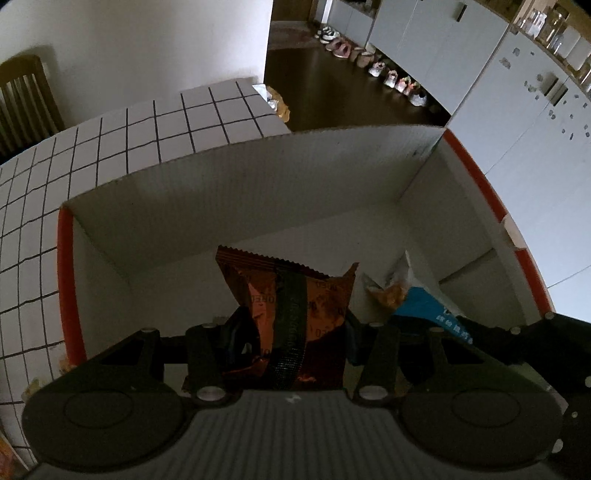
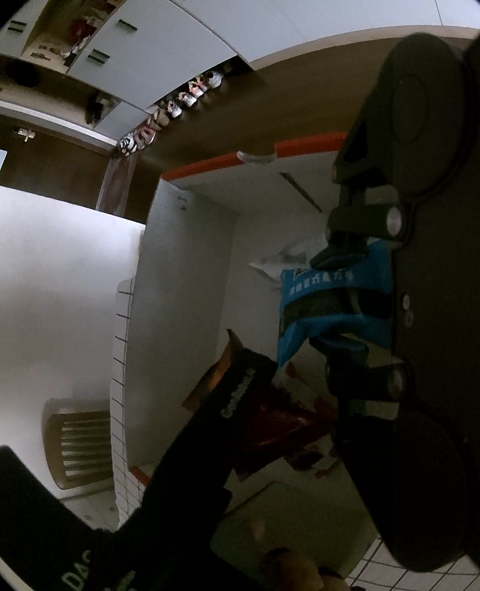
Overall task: Organize snacks
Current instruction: 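Open the left tool dropping the brown-orange bag while the right tool releases the blue packet, then move both open tools back over the remaining snacks on the tablecloth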
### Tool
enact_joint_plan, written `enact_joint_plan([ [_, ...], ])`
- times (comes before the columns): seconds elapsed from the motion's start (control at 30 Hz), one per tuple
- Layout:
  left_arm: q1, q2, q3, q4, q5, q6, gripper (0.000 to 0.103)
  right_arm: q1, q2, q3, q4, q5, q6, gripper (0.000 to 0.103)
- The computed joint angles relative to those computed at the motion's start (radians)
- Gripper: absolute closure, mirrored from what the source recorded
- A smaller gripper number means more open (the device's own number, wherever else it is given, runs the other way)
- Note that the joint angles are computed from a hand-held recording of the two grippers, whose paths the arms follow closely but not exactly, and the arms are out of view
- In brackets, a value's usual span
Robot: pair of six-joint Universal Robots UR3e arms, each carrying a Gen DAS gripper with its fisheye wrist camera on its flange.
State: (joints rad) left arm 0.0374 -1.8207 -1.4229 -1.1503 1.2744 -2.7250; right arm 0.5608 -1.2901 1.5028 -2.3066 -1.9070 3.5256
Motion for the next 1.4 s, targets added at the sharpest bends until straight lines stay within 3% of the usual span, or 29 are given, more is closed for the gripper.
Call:
enact_joint_plan([
  [0.27, 0.007, -0.002, -0.011, 0.023, -0.002, -0.008, 0.052, -0.01, 0.009, -0.006, -0.002, 0.014, -0.024, 0.06],
  [0.3, 0.01, 0.001, -0.013, 0.024, -0.006, -0.008, 0.05, -0.009, 0.008, -0.005, -0.004, 0.013, -0.024, 0.058],
  [0.37, 0.016, 0.016, -0.026, 0.036, -0.012, -0.011, 0.036, -0.01, -0.002, 0.004, -0.015, 0.02, -0.026, 0.053],
  [0.4, 0.02, 0.025, -0.036, 0.046, -0.016, -0.009, 0.036, -0.009, -0.006, 0.006, -0.018, 0.019, -0.025, 0.051],
  [0.87, 0.131, 0.232, -0.137, -0.023, -0.12, 0.119, 0.033, 0.038, -0.067, 0.007, 0.001, -0.04, 0.012, 0.027],
  [1.17, 0.247, 0.379, -0.177, -0.139, -0.205, 0.22, 0.033, 0.092, -0.116, 0.0, 0.016, -0.088, 0.052, 0.019],
  [1.4, 0.388, 0.51, -0.184, -0.324, -0.293, 0.366, 0.033, 0.146, -0.132, -0.03, 0.031, -0.13, 0.1, 0.016],
])
